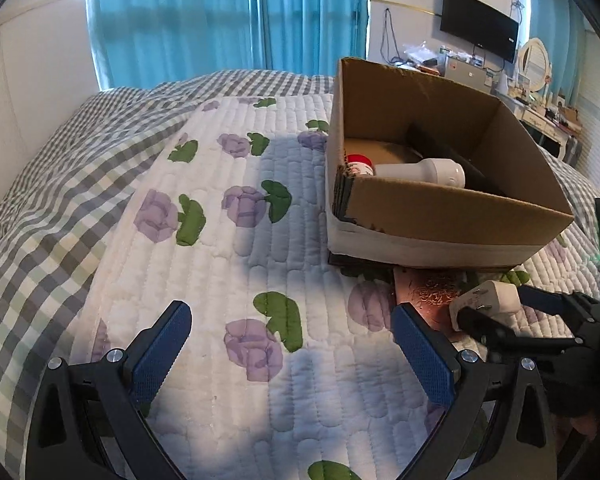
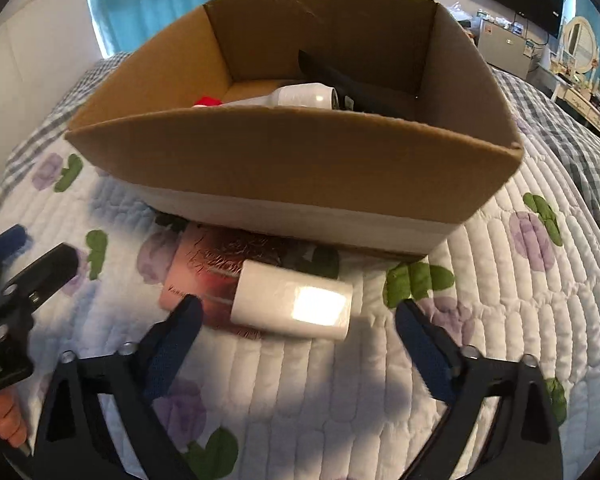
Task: Organize rigid objects
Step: 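Grasp the second white charger with the right gripper, then grasp the pink 'Romantic Rose' card with the left gripper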
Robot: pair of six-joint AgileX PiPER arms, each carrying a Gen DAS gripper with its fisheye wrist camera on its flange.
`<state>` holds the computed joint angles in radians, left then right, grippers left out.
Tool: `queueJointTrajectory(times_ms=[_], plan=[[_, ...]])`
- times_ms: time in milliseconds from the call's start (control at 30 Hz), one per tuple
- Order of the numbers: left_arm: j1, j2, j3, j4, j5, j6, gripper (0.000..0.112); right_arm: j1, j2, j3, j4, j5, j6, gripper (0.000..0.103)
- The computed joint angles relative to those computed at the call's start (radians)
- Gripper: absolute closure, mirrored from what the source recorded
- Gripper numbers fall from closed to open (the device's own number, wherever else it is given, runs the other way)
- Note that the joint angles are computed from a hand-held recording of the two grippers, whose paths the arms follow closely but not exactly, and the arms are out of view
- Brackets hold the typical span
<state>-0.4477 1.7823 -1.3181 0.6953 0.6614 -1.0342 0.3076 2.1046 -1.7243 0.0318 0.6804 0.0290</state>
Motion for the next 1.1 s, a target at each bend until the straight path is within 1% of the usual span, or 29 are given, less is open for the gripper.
queueJointTrajectory(times_ms=[33, 67, 100, 167, 233, 333, 367, 433, 467, 500, 533, 567, 600, 700, 800, 833, 933, 967, 1033, 1100], plan=[[-0.002, 0.001, 0.001, 0.005, 0.002, -0.007, 0.010, -0.009, 0.006, -0.006, 0.032, 0.007, -0.026, 0.035], [-0.006, -0.001, 0.006, 0.017, 0.006, -0.020, 0.010, -0.023, 0.004, -0.001, 0.104, 0.012, -0.074, 0.048], [-0.008, 0.002, 0.004, 0.022, 0.008, -0.023, 0.010, -0.032, -0.005, 0.012, 0.135, 0.008, -0.097, 0.049], [-0.017, 0.005, 0.003, 0.039, 0.012, -0.029, 0.010, -0.032, -0.043, 0.061, 0.122, -0.023, -0.102, 0.049], [-0.031, 0.010, -0.005, 0.043, 0.022, -0.015, 0.010, -0.043, -0.104, 0.141, 0.102, -0.075, -0.100, 0.050], [-0.061, 0.030, -0.051, 0.013, 0.053, 0.039, 0.010, -0.088, -0.159, 0.200, 0.118, -0.095, -0.088, 0.051], [-0.077, 0.038, -0.069, 0.010, 0.067, 0.047, 0.010, -0.099, -0.171, 0.209, 0.089, -0.099, -0.053, 0.051], [-0.130, 0.075, -0.124, 0.049, 0.136, 0.028, 0.010, -0.107, -0.196, 0.225, -0.063, -0.126, 0.074, 0.051], [-0.145, 0.099, -0.158, 0.041, 0.153, 0.046, 0.010, -0.108, -0.197, 0.219, -0.107, -0.125, 0.109, 0.051], [-0.152, 0.117, -0.183, 0.019, 0.155, 0.067, 0.010, -0.125, -0.200, 0.214, -0.111, -0.127, 0.109, 0.051], [-0.157, 0.141, -0.216, -0.019, 0.155, 0.095, 0.010, -0.147, -0.198, 0.208, -0.075, -0.127, 0.090, 0.051], [-0.157, 0.166, -0.248, -0.057, 0.151, 0.118, 0.010, -0.172, -0.190, 0.187, 0.002, -0.112, 0.039, 0.051], [-0.156, 0.185, -0.270, -0.080, 0.140, 0.131, 0.010, -0.188, -0.187, 0.186, 0.046, -0.108, 0.015, 0.051], [-0.157, 0.271, -0.361, -0.112, 0.142, 0.157, 0.010, -0.197, -0.179, 0.183, 0.052, -0.099, 0.033, 0.051], [-0.138, 0.345, -0.447, -0.173, 0.159, 0.201, 0.010, -0.206, -0.186, 0.195, 0.090, -0.090, -0.007, 0.051], [-0.133, 0.365, -0.471, -0.190, 0.167, 0.214, 0.010, -0.205, -0.185, 0.192, 0.092, -0.087, -0.011, 0.051], [-0.117, 0.441, -0.571, -0.216, 0.225, 0.242, 0.010, -0.206, -0.171, 0.172, 0.122, -0.066, -0.028, 0.051], [-0.114, 0.460, -0.594, -0.215, 0.237, 0.247, 0.012, -0.210, -0.161, 0.164, 0.137, -0.063, -0.038, 0.051], [-0.104, 0.474, -0.605, -0.230, 0.235, 0.264, 0.014, -0.213, -0.148, 0.152, 0.160, -0.051, -0.049, 0.051], [-0.104, 0.454, -0.571, -0.225, 0.207, 0.262, 0.031, -0.206, -0.139, 0.145, 0.139, -0.048, -0.032, 0.051]])
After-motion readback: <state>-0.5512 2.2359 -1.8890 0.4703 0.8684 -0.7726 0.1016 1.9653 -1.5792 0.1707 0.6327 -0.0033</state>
